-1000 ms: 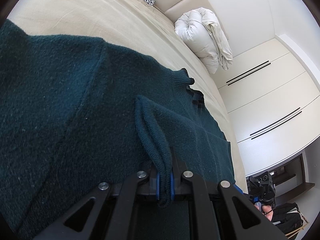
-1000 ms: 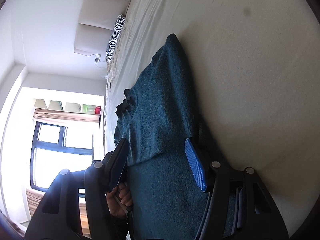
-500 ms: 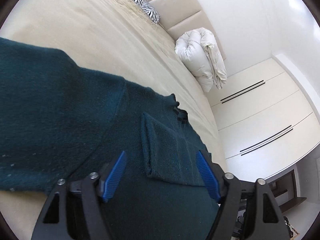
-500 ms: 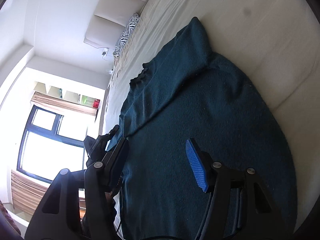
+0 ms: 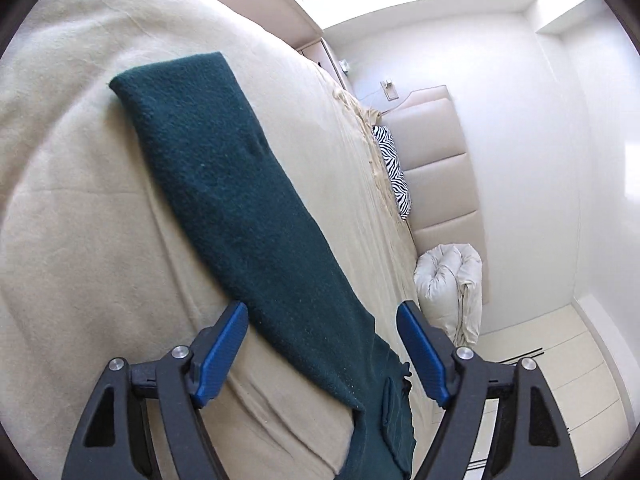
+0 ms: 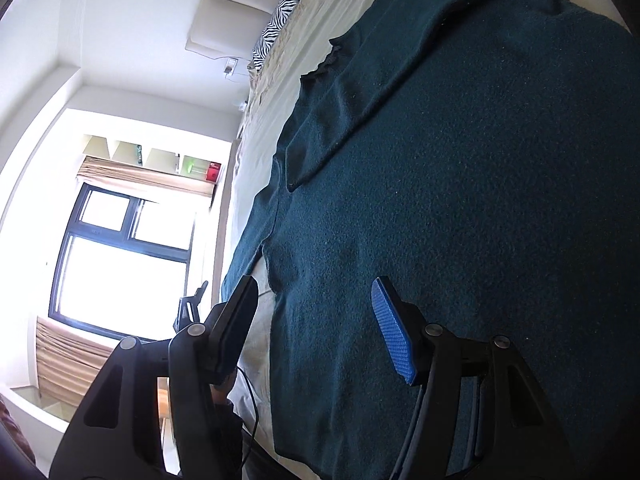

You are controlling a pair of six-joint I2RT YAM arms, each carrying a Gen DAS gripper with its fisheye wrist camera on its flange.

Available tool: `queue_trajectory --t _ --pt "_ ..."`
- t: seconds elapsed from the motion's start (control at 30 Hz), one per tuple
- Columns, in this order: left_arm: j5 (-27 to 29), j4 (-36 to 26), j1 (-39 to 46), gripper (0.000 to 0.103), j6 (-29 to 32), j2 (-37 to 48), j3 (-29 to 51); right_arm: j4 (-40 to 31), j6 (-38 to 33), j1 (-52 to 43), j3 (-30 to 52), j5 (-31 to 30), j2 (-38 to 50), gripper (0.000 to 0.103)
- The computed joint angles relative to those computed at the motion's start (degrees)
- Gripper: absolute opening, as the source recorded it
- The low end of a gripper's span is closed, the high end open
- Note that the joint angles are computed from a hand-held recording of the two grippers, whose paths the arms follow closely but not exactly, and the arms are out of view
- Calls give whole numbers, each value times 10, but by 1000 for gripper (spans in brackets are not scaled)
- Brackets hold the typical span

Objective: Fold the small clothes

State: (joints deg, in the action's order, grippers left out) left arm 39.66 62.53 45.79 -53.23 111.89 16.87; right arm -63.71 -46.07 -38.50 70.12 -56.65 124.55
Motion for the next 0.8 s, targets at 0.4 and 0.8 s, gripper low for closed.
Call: queue_trajectory --t 0.4,0.8 --pt "-89 85 21 57 -201 113 47 -3 -1 -5 -22 3 -25 59" --pt "-240 -202 -193 10 26 -50 156 -40 -25 -17 25 -18 1 59"
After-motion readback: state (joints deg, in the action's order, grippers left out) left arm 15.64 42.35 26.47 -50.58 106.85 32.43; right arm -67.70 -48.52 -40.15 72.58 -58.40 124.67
